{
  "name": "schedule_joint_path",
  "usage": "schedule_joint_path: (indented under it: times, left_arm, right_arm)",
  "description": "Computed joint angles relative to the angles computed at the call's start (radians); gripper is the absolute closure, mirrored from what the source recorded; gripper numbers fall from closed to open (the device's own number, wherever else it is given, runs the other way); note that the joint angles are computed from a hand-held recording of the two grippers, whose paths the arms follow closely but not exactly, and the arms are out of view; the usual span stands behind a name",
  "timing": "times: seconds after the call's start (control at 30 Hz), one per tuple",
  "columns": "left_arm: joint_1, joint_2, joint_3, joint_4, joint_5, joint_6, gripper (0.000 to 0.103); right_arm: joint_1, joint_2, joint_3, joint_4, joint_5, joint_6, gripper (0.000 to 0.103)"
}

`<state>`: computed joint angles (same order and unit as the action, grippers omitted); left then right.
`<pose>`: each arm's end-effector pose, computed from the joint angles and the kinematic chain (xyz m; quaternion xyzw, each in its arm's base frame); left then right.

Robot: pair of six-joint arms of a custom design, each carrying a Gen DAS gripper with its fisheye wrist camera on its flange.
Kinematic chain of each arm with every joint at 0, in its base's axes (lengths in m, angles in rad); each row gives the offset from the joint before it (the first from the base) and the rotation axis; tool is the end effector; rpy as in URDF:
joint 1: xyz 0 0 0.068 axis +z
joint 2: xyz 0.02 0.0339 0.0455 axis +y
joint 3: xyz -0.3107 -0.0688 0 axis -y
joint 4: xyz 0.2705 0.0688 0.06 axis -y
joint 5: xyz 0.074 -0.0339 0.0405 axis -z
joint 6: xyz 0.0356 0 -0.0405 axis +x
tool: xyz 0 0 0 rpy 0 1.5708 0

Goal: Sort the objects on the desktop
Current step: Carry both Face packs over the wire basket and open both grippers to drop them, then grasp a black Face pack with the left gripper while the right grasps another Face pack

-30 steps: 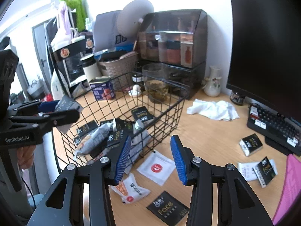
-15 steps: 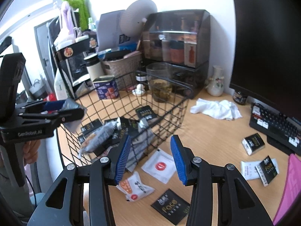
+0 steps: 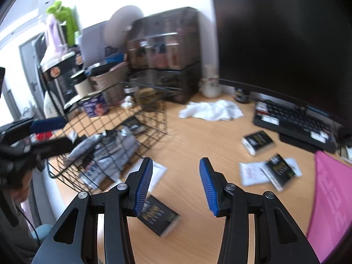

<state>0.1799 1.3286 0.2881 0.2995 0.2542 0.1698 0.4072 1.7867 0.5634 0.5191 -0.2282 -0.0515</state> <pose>0.2122 0.0295 0.1389 0.0465 0.9080 -0.0447 0.4139 0.2887 0.1333 0.1127 -0.2515 0.8672 0.1755 0.3923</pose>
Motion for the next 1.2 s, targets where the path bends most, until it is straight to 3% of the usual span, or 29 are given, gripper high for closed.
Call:
schedule_joint_path:
  times: [0.2, 0.43, 0.73, 1.07, 1.2]
  left_arm:
    - [-0.223, 0.219, 0.043, 0.095, -0.108, -0.082, 0.030]
    - [-0.303, 0.559, 0.150, 0.159, -0.187, -0.166, 0.030]
    - [-0.384, 0.713, 0.206, 0.224, -0.325, -0.173, 0.028]
    - [-0.310, 0.761, 0.251, 0.204, -0.222, -0.145, 0.028]
    - [-0.324, 0.771, 0.288, 0.173, -0.212, -0.127, 0.033]
  right_arm:
    - [-0.129, -0.006, -0.068, 0.035, -0.041, -0.014, 0.059]
    - [-0.261, 0.097, -0.083, 0.064, -0.081, -0.061, 0.058]
    - [-0.307, 0.172, -0.070, 0.089, -0.113, -0.096, 0.058]
    - [-0.325, 0.226, 0.015, 0.045, -0.093, -0.100, 0.058]
    - [-0.335, 0.243, 0.101, 0.014, -0.076, -0.120, 0.054]
